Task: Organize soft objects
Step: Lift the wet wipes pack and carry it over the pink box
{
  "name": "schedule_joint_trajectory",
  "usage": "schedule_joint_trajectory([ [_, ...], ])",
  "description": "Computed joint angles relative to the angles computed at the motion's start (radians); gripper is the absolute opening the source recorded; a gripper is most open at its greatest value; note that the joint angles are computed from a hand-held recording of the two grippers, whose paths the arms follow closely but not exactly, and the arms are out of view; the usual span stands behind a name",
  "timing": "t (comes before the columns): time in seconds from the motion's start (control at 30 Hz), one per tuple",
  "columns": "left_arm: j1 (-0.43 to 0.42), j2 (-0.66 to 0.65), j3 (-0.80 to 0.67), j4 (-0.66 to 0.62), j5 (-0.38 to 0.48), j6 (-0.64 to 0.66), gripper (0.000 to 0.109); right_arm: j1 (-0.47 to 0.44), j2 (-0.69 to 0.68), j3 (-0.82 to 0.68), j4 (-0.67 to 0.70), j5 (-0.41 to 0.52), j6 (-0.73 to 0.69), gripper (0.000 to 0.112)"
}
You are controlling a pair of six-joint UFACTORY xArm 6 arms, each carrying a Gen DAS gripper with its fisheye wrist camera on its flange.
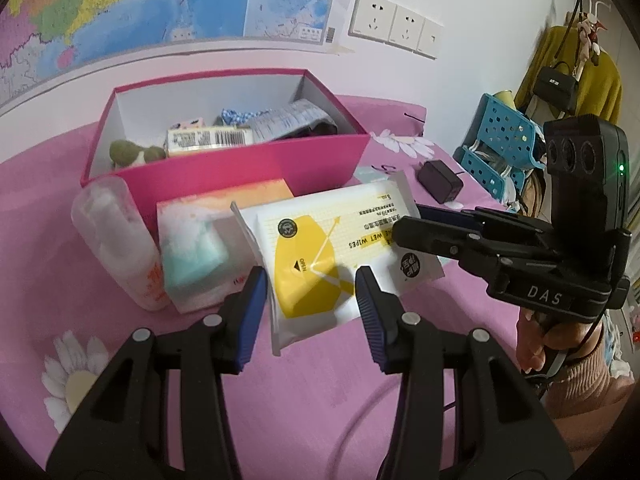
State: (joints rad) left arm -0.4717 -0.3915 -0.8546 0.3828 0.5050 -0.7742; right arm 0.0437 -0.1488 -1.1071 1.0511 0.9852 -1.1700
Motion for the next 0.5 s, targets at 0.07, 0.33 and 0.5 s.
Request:
schedule_joint_trajectory([
  [0.07,0.011,0.013,-0.021,0.004,0.005,0.007,0.048,0.005,0.024,-0.033,0.007,0.0,0.005,0.026],
  [0.33,0.108,0.155,-0.226,-0.092,0.018,0.147,0.048,0.04,0.18,-0.263,0.073,-0.03,0.063,0.026],
  [0.5,0.163,0.279,-0.385,-0.097,0.063,0.182,0.048,0.074,0.35,-0.472,0.041,-0.046,0.179,0.026],
])
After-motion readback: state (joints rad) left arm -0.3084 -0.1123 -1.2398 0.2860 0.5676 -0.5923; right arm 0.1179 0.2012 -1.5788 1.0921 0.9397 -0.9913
